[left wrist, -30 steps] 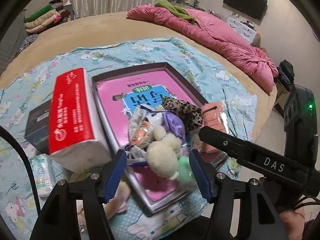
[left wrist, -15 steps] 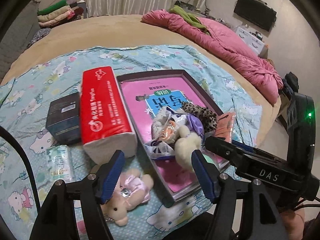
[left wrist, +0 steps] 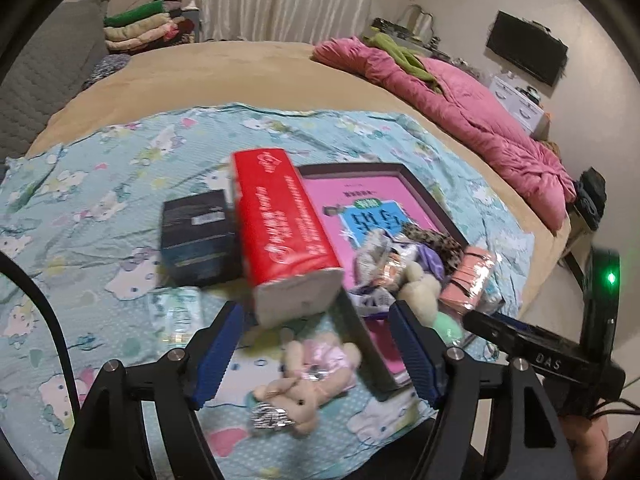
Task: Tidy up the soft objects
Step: 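Move both open tools back from the tray toward the remaining items, then grasp the green-white tissue packet with the left tool while the right grasps the pink bunny plush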
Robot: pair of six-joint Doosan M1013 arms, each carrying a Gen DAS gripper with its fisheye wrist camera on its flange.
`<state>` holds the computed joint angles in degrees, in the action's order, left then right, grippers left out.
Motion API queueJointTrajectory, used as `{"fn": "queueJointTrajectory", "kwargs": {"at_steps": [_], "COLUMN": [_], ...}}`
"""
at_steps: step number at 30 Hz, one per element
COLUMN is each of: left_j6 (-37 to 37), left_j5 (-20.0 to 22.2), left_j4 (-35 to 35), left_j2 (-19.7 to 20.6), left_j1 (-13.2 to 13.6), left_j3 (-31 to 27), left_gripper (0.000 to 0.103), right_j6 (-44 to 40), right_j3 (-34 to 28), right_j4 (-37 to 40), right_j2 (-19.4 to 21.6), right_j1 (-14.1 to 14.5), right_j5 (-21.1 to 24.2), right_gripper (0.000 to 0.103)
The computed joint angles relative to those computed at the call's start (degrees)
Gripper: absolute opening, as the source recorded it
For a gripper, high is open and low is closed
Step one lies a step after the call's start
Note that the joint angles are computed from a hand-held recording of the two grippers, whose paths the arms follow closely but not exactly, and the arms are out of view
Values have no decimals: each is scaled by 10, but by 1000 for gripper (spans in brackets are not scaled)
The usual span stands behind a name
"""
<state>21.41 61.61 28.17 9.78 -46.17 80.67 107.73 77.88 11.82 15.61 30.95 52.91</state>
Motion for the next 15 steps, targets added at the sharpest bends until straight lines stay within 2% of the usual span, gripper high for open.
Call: {"fn": "queueJointTrajectory", "kwargs": {"at_steps": [4, 9, 15], "left_j6": [-20, -50, -77], "left_j5": [16, 29, 41], "left_j4": [19, 34, 47], "left_j2": [-16, -40, -63], "left_j1": [3, 8, 13], "left_j3": [12, 34, 59], "left_gripper": [75, 75, 75], "right_j6": [-1, -41, -105], "right_j3": [4, -15, -50], "right_j4": [-14, 12, 19], "right_j2": [-14, -16, 2], "right_j1": [8, 26, 58], "right_j5": [-16, -24, 7], "right_gripper": [78, 78, 78]}}
